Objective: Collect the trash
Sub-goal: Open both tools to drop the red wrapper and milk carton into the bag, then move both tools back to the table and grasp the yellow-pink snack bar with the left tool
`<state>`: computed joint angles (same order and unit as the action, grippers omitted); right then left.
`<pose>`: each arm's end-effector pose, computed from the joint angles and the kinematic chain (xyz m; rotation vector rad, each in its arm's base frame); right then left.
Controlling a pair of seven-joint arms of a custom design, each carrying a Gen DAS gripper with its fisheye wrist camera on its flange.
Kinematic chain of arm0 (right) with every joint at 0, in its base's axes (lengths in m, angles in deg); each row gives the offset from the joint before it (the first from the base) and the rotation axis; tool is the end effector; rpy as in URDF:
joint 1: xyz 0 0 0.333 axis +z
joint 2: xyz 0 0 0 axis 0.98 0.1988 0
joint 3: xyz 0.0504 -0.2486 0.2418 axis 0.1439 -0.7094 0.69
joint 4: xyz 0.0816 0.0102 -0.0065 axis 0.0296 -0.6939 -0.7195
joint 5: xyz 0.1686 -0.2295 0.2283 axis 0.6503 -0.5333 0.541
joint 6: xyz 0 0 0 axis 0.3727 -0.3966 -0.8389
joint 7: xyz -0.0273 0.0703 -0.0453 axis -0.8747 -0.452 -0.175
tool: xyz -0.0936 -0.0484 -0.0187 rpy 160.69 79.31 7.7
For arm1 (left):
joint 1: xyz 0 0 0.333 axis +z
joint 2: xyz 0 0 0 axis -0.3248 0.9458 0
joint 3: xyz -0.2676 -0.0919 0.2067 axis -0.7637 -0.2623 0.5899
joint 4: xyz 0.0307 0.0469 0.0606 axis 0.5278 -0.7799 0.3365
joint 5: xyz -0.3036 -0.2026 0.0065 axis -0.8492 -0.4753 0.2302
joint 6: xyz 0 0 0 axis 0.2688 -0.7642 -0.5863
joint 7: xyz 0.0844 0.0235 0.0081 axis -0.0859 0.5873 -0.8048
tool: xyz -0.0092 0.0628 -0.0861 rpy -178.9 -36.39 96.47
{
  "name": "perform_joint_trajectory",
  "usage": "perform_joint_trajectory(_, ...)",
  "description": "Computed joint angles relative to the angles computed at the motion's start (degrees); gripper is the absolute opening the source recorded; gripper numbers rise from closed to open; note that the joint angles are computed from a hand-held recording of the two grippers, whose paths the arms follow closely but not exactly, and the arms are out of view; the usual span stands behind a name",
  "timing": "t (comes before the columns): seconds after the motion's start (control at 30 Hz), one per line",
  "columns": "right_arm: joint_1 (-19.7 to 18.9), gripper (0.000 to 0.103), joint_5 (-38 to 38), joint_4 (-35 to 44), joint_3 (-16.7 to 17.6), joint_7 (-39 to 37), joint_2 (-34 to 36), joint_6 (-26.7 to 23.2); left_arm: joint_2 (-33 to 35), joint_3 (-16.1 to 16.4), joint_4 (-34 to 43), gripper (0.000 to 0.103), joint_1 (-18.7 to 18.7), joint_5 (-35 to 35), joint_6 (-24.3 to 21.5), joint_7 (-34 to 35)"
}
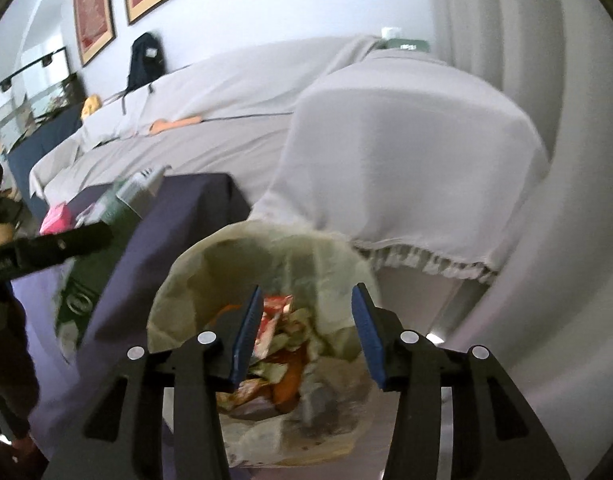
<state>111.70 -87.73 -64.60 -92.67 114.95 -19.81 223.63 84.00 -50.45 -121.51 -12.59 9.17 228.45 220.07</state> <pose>0.6090 0.3349 0.4277 -1.5469 1.8190 -0.7717 0.6883 -0.1431 0.4157 -1.5566 2.2505 -1.2614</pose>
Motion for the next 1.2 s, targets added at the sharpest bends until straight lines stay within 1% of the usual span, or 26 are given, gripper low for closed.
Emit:
perform_joint_trajectory(0.07, 0.2, 0.044, -0.9, -0.8, -0.7, 1.6, -0.8, -0.2, 1.6, -0.6, 1.6, 0.054, -0.9, 0.2, 0.4, -0.3)
perform_joint_trajectory(0.1, 0.2, 0.044, -1.4, -1.3, -1.0, 2.8, -1.3, -0.5, 2.8, -2.0, 2.9, 0.056, -0.5, -0.6, 0.0, 0.8)
perform_joint_trajectory(0.13, -0.1, 0.044, -1.7, -1.7, -0.9, 3.3, -1.6, -0.7, 3.6, -2.5, 3.8, 0.059, -0.4, -0.5, -1.1, 1.5)
perform_joint_trajectory(0.17, -0.4, 0.044, -1.8, -2.1, -0.6, 3.8, -1.9, -0.9, 4.3, -2.5, 4.8, 0.065, -0.5, 0.1, -2.6, 1.5)
perform_joint_trajectory(0.23, -0.8, 0.044, -2.3, -2.7, -0.3, 4.9, -2.4, -1.2, 5.2, -1.5, 6.6, 0.066, -1.3, 1.2, -4.8, -0.1)
perform_joint_trajectory(0.33, -1.5, 0.044, -2.3, -2.8, 0.8, 4.5, -2.5, -1.5, 5.4, -0.1, 7.3, 0.066, -1.2, 1.8, -6.4, -2.6)
perform_joint_trajectory(0.5, -1.9, 0.044, -0.2, -0.4, 1.9, 1.7, -0.8, -0.5, 3.7, 1.9, 5.3, 0.066, 0.0, 2.5, -3.8, -4.2)
perform_joint_trajectory(0.6, -1.3, 0.044, 2.1, 2.5, 2.2, -2.0, 1.1, -0.3, 2.3, 2.3, 3.0, 0.066, 1.8, 2.5, -0.9, -3.8)
perform_joint_trajectory(0.7, -0.5, 0.044, 5.9, 6.6, 2.8, -7.4, 3.8, -0.2, 1.1, 2.5, 1.1, 0.066, 3.7, 2.8, 0.7, -3.2)
perform_joint_trajectory(0.77, 0.1, 0.044, 8.3, 9.1, 2.8, -10.7, 5.5, -0.1, 0.2, 2.0, -0.4, 0.066, 5.6, 2.1, 2.6, -1.0)
perform_joint_trajectory(0.8, 0.6, 0.044, 9.2, 10.2, 2.6, -11.9, 6.2, -0.1, -0.3, 1.2, -1.2, 0.066, 6.9, 1.3, 3.8, 0.8)
perform_joint_trajectory(0.93, 1.4, 0.044, 14.2, 15.9, 3.1, -17.9, 10.2, 1.5, -0.8, -0.2, -2.3, 0.066, 10.8, -1.0, 5.9, 5.5)
perform_joint_trajectory(1.0, 1.5, 0.044, 17.5, 19.2, 4.0, -21.6, 12.4, 1.3, -0.7, 0.9, -1.9, 0.066, 11.1, -0.7, 5.7, 5.0)
perform_joint_trajectory(1.07, 1.5, 0.044, 20.8, 23.7, 5.2, -26.1, 15.2, -0.1, -0.2, 3.0, -1.1, 0.066, 11.0, 0.6, 5.5, 2.9)
perform_joint_trajectory(1.13, 1.6, 0.044, 24.1, 28.4, 6.4, -30.4, 18.2, -1.9, 0.4, 4.3, -0.3, 0.066, 11.3, 2.0, 5.5, 1.2)
perform_joint_trajectory(1.2, 1.6, 0.044, 27.4, 33.2, 7.6, -34.4, 21.3, -3.7, 0.8, 4.4, 0.1, 0.066, 12.2, 3.0, 5.5, 0.6)
